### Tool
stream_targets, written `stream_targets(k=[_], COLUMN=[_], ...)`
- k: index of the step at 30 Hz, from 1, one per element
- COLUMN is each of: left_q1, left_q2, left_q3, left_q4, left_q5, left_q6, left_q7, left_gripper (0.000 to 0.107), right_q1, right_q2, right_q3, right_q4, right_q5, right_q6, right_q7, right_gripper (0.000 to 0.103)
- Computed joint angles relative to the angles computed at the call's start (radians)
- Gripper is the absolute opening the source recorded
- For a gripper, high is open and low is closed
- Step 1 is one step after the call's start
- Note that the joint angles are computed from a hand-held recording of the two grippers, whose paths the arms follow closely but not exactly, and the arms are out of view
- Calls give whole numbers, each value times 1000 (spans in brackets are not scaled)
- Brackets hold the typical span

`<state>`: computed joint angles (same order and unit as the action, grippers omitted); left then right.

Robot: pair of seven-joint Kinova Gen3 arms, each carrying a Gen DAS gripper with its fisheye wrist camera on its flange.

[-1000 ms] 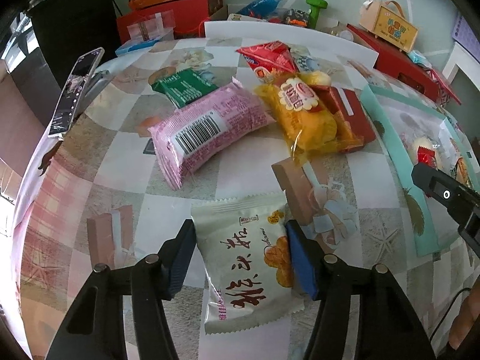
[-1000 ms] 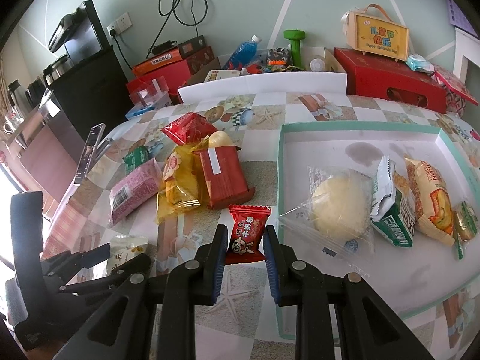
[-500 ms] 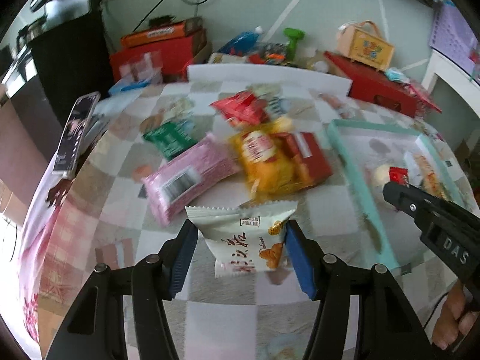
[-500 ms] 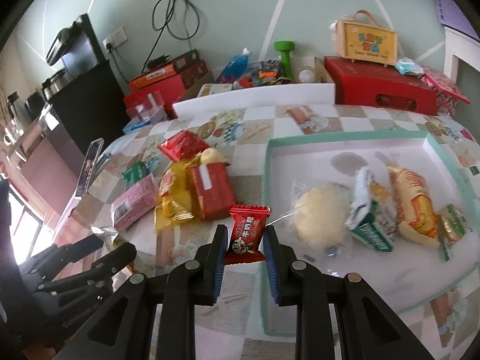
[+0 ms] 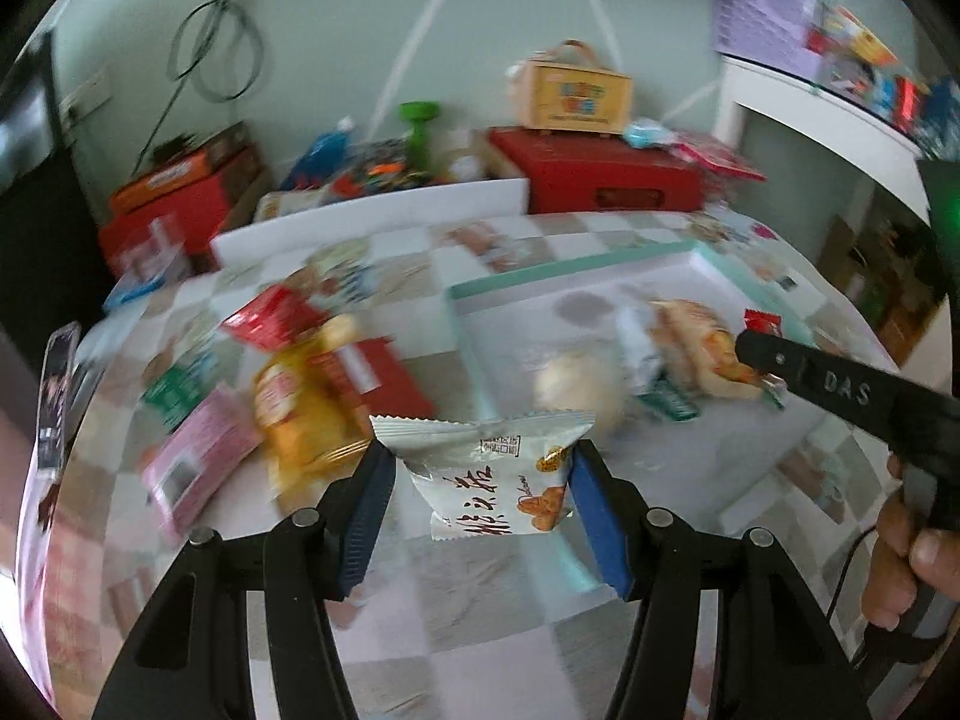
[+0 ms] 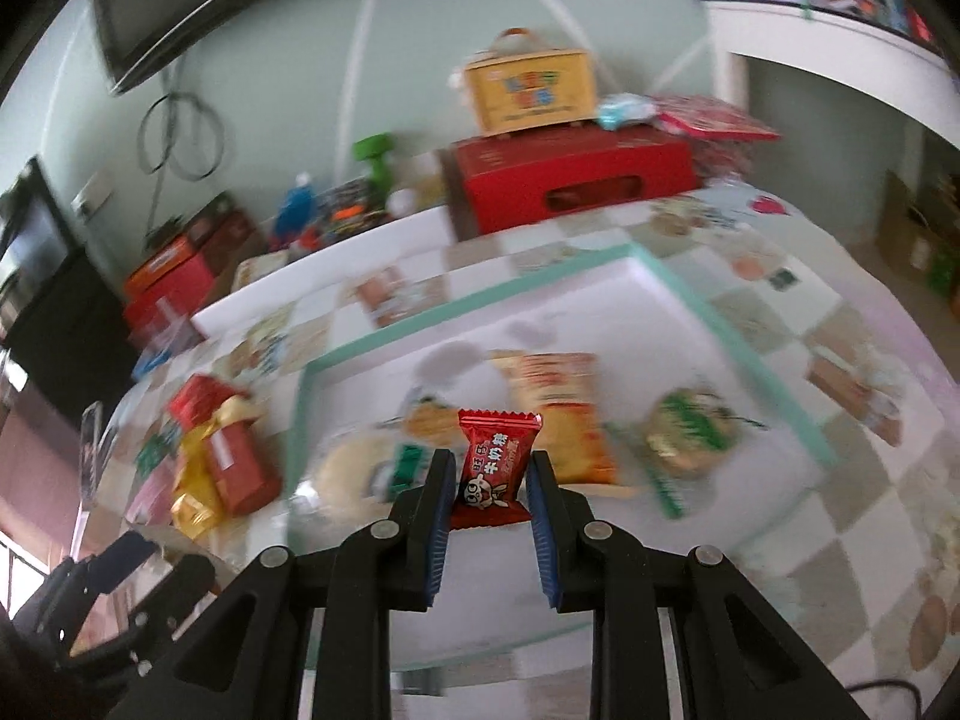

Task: Organize snacks
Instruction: 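Carry pastry bag and red candy into the white tray and open both tools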

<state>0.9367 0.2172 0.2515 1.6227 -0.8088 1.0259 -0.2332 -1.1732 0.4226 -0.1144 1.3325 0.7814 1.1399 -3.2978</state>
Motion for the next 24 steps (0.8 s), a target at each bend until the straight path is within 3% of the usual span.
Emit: stream_targets(k=[9, 18, 20, 24], left_q1=[37, 44, 41, 54], left_q2=[70, 96, 94, 83], left_q3=[-23, -72, -75, -82], left_q4=[-72, -62, -58, -49], left_q5=[-31, 1, 9, -13], left_q6=[-60, -125, -134, -123], left_q7=[-63, -55, -55, -33], left_gripper=[61, 63, 73, 76], right_q1=[37, 65, 66, 69], right_q2=[-30, 4, 13, 15], right_q3=[-15, -22, -17, -7], right_q4=[55, 27, 14, 12], right_q5=[-28, -99, -117, -147], right_q6=[9, -13, -3, 4], right_q7=[-50, 50, 71, 75], right_gripper=[26, 26, 27, 30])
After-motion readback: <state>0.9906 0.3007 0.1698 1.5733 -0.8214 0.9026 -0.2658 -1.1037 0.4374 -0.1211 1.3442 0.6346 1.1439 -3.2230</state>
